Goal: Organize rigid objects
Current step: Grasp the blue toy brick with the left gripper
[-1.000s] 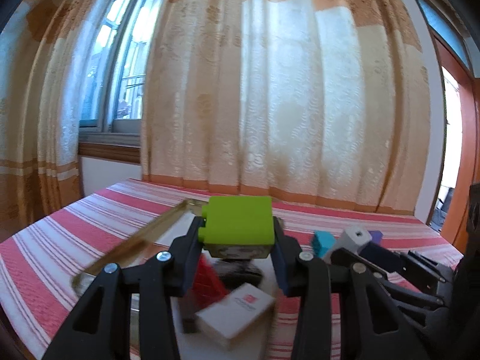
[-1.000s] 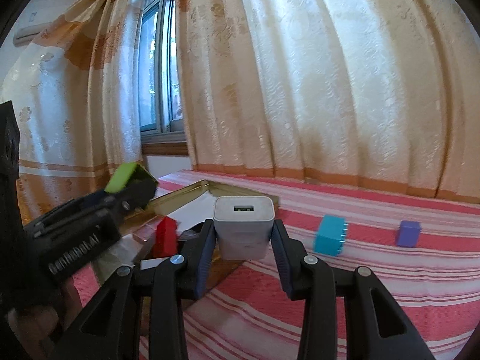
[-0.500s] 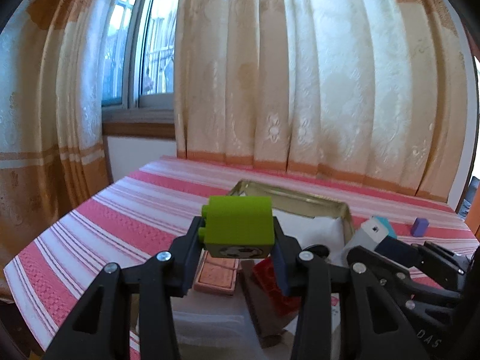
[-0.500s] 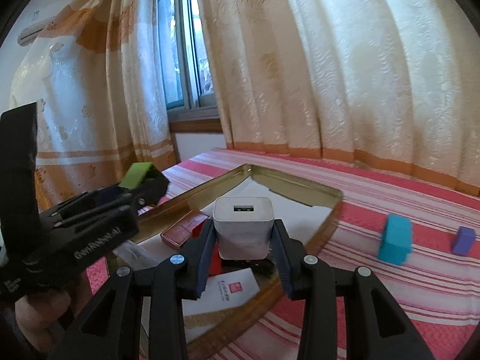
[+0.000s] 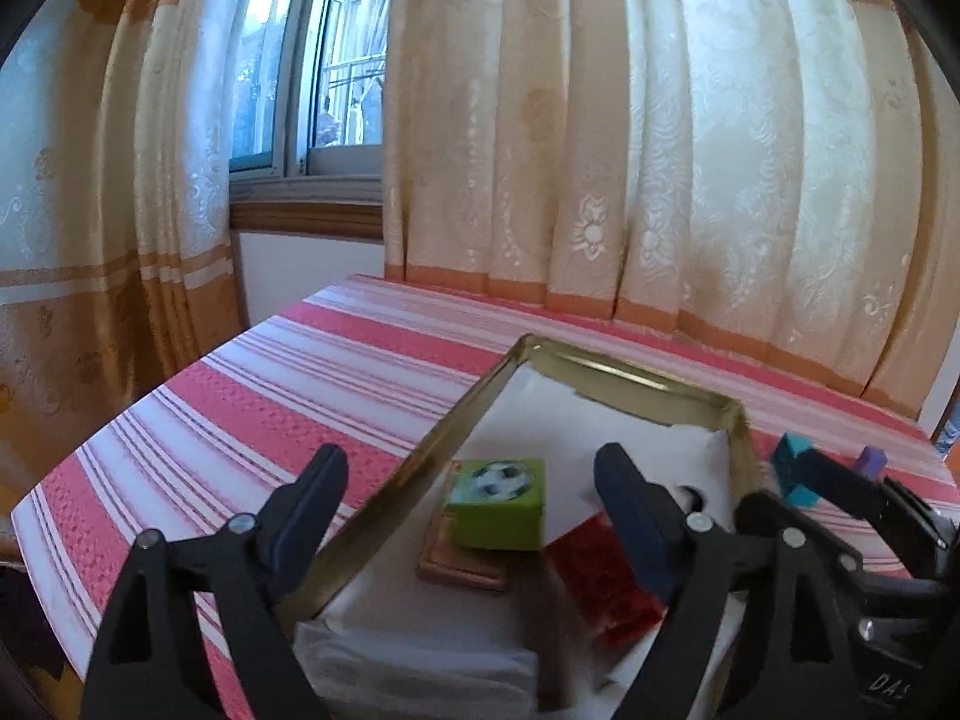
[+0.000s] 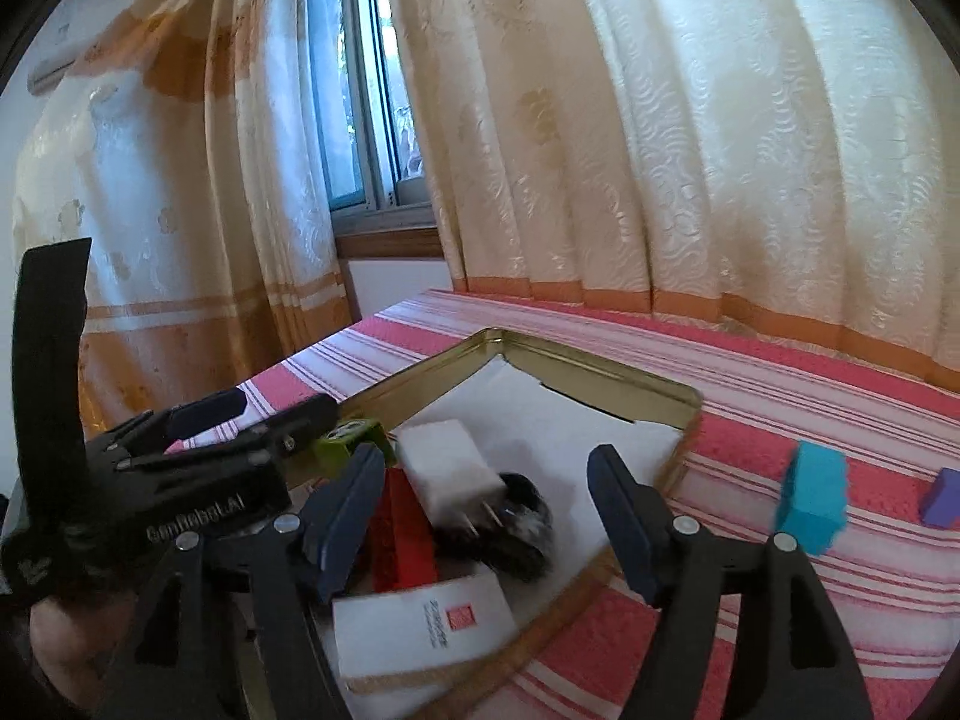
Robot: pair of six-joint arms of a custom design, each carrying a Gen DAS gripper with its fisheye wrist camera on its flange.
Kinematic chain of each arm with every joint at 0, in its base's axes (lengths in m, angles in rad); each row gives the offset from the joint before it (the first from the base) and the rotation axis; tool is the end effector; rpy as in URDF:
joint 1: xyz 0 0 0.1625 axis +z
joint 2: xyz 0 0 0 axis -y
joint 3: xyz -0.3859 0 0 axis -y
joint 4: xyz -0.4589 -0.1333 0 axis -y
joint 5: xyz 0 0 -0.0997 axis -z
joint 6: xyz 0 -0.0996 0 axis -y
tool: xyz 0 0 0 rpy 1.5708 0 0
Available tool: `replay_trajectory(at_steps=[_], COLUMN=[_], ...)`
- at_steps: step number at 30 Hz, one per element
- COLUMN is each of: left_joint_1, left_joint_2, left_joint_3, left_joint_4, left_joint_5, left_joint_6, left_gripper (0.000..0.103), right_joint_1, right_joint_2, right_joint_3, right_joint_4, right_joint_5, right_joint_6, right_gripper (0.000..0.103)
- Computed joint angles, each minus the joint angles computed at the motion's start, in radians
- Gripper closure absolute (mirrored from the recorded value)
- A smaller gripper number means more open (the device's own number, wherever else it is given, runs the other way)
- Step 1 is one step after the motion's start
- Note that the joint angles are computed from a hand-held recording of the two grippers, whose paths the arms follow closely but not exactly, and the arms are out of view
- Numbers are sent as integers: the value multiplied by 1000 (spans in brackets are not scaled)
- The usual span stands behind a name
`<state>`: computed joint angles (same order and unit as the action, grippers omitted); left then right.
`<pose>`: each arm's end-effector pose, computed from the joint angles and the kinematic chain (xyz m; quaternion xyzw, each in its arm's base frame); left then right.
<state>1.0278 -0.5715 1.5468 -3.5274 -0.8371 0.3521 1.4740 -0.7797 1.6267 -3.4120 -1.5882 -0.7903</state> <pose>-0.1899 -0.7017 0.0331 0.2039 0.8154 -0.4680 0.2730 0.0617 -0.7255 0.1193 0.2948 -0.8280 0.4274 0.2116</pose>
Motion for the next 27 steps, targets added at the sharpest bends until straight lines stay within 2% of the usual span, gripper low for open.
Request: replay_trajectory(at_steps=[1,4,7,12,15,17,22,27], left_joint_1=[-8,-37,-70,-111,-122,-132,-148,-144], left_joint_2=[0,13,37,88,112,149,272,372], left_joint_3=[6,16,12,-27,-68,-115,-285,-444], left_joint_4=[-6,-22,-3,115,254,310,438,605], left_joint_5=[-5,-24,-45,-86,-133,-144,-103,-77], left_joint_6=[0,5,19,-7,-80,-98,-90,-122], left_gripper=[16,4,3,3,3,3,3,3], right_joint_1=[-7,-32,-68,-130,-164,-181,-211,-228], right_joint_2=[-16,-63,-121,-205,-254,-274,-298,-307], right_joint_3=[17,65,112,162,177,180,155,148], right_joint_4=[-11,-42,-66,-128,-131,-138,-121,-108], right_joint_5=[2,-4,-10,-35,-48,-59,-129,-144], right_joint_6=[-3,-1,26,72,132,155,201,212], right_gripper=[31,30,27,25,24,23,22,22])
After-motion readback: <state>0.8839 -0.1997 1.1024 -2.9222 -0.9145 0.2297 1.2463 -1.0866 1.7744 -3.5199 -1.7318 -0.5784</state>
